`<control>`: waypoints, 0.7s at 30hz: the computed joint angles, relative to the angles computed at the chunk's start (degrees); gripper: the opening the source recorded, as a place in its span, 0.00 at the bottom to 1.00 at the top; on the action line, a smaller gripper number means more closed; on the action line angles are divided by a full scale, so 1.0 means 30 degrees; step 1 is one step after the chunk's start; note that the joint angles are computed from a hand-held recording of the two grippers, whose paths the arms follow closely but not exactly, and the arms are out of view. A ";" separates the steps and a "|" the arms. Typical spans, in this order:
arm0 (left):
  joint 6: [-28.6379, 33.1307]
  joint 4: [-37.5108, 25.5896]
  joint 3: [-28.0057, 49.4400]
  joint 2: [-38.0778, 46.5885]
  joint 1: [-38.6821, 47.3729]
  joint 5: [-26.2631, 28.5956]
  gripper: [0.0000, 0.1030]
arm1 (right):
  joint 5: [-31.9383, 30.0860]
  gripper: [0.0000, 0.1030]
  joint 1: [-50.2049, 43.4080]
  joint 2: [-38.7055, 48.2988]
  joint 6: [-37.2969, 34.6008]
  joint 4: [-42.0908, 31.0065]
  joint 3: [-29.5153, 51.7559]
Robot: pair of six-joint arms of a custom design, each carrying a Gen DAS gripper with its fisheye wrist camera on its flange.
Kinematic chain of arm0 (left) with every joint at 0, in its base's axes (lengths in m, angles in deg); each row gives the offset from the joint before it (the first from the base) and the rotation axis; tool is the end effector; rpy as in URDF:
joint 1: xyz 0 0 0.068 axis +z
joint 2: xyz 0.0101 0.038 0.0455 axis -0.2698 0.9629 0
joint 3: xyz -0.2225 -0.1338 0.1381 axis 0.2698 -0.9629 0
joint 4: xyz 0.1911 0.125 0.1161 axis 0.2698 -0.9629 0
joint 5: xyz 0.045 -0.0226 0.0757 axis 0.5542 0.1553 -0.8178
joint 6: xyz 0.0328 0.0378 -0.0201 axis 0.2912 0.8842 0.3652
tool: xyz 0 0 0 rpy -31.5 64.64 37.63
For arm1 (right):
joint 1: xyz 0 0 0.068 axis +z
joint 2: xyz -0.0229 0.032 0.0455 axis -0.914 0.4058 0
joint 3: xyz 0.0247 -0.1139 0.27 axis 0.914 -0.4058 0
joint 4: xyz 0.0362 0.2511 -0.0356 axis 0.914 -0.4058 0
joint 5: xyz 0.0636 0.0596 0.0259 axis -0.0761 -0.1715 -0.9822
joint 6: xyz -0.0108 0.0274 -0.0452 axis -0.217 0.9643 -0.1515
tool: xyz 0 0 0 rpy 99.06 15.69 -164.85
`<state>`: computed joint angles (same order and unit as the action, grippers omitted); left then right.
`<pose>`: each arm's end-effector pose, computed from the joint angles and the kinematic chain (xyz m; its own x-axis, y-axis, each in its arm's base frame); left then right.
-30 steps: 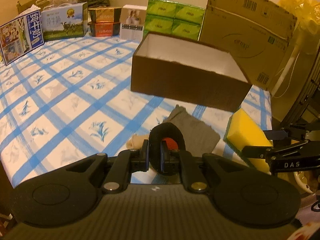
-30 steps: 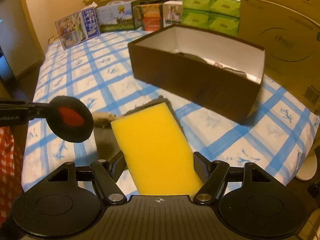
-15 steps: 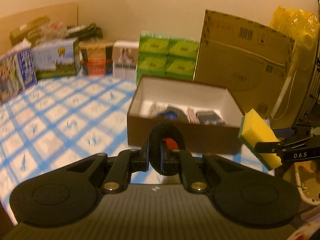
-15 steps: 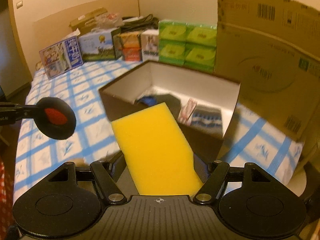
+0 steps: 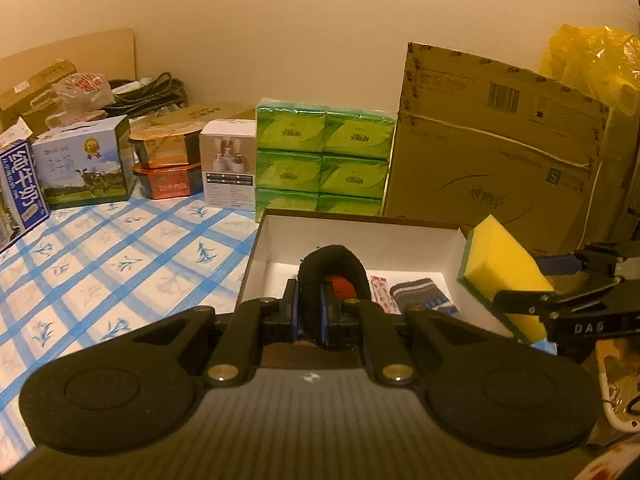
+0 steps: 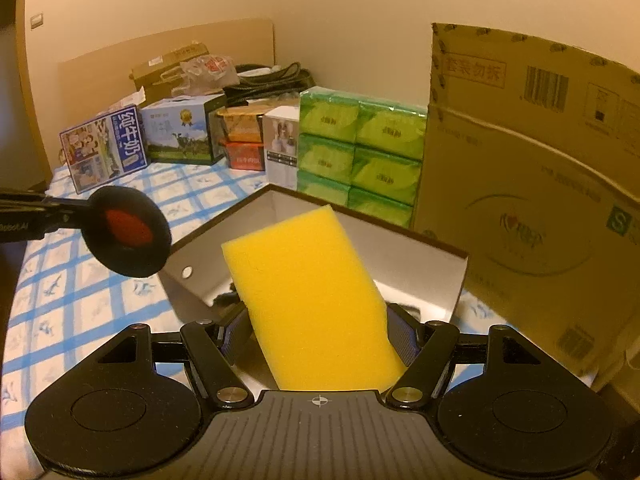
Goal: Organize soft objects
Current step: 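Carry the sponge and pad over the brown box with both grippers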
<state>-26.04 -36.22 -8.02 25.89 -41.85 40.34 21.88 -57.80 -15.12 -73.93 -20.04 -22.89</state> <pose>0.1732 -0.0781 0.2594 -0.5644 0.0608 -0.8232 0.1955 0.9787 -0.0618 0.1775 0.0346 0.2136 -0.5783 -0.1903 -0.7934 -0.3947 0.9163 0.0679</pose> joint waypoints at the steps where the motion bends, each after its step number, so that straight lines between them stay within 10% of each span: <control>1: 0.0019 0.0338 0.0232 0.0641 0.0074 0.0153 0.09 | -0.0057 0.69 -0.0104 0.0593 -0.0115 0.0454 0.0108; 21: -0.0793 0.2560 0.3911 1.0834 -0.0412 0.2640 0.09 | -0.0687 0.69 -0.1956 0.9187 0.0499 0.4185 0.2177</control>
